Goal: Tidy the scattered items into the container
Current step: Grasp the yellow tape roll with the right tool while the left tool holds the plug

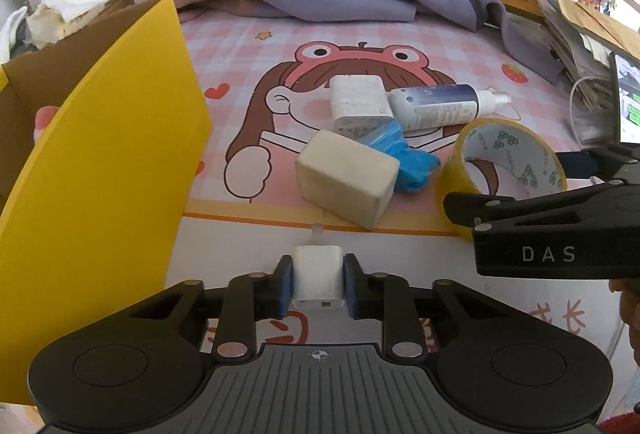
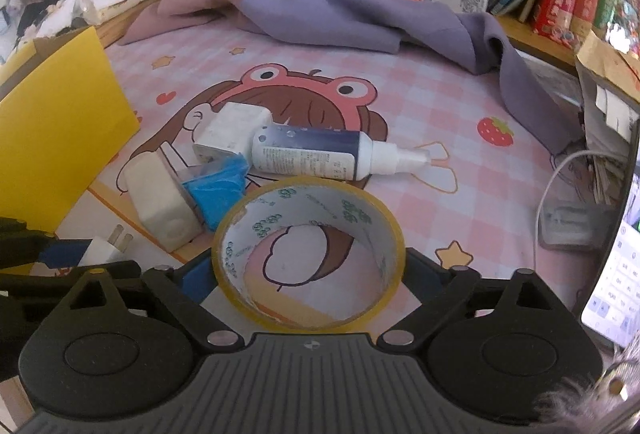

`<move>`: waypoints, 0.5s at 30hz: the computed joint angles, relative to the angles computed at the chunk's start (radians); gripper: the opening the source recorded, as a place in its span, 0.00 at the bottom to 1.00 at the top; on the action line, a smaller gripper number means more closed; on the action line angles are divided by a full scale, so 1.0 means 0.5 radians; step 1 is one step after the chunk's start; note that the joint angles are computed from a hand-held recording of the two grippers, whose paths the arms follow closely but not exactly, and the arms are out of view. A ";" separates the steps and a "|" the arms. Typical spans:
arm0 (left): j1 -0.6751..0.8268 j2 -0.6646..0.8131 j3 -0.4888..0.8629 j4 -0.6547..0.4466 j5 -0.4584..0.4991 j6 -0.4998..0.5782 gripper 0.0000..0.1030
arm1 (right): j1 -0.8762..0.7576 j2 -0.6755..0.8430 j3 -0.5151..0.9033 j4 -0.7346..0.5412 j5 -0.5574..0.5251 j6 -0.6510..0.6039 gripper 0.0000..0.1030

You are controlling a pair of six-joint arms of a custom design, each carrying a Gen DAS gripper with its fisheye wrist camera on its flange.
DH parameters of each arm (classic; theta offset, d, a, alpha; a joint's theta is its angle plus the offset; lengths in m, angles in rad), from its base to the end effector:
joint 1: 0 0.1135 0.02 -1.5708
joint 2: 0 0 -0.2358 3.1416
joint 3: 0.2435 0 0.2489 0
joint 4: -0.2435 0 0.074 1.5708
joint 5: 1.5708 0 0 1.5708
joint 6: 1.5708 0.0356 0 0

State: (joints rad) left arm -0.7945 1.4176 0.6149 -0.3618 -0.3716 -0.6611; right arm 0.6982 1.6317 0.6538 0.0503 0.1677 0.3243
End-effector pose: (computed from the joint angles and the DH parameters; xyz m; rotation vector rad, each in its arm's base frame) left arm 0.1755 -0.1603 0.1160 0.0728 2.5971 0.0086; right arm 0.2218 0.1784 0.0948 -0.3947 2.4622 0.2236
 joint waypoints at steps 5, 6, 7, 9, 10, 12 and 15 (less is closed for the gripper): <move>-0.042 -0.073 -0.001 -0.060 -0.045 -0.018 0.23 | 0.000 -0.054 -0.022 -0.012 -0.010 -0.014 0.88; -0.051 -0.093 -0.003 -0.065 -0.055 -0.015 0.23 | 0.008 -0.077 -0.034 -0.013 0.003 -0.006 0.88; -0.065 -0.116 -0.005 -0.073 -0.070 -0.013 0.23 | 0.012 -0.103 -0.045 -0.020 0.014 -0.002 0.88; -0.099 -0.167 -0.007 -0.096 -0.098 -0.005 0.23 | 0.029 -0.151 -0.058 -0.044 0.035 0.014 0.88; -0.117 -0.188 -0.006 -0.106 -0.109 -0.001 0.23 | 0.037 -0.181 -0.069 -0.055 0.044 0.018 0.88; -0.154 -0.235 -0.003 -0.139 -0.134 0.003 0.23 | 0.058 -0.246 -0.093 -0.080 0.069 0.031 0.88; -0.209 -0.328 -0.006 -0.215 -0.176 -0.003 0.23 | 0.092 -0.366 -0.143 -0.134 0.103 0.068 0.88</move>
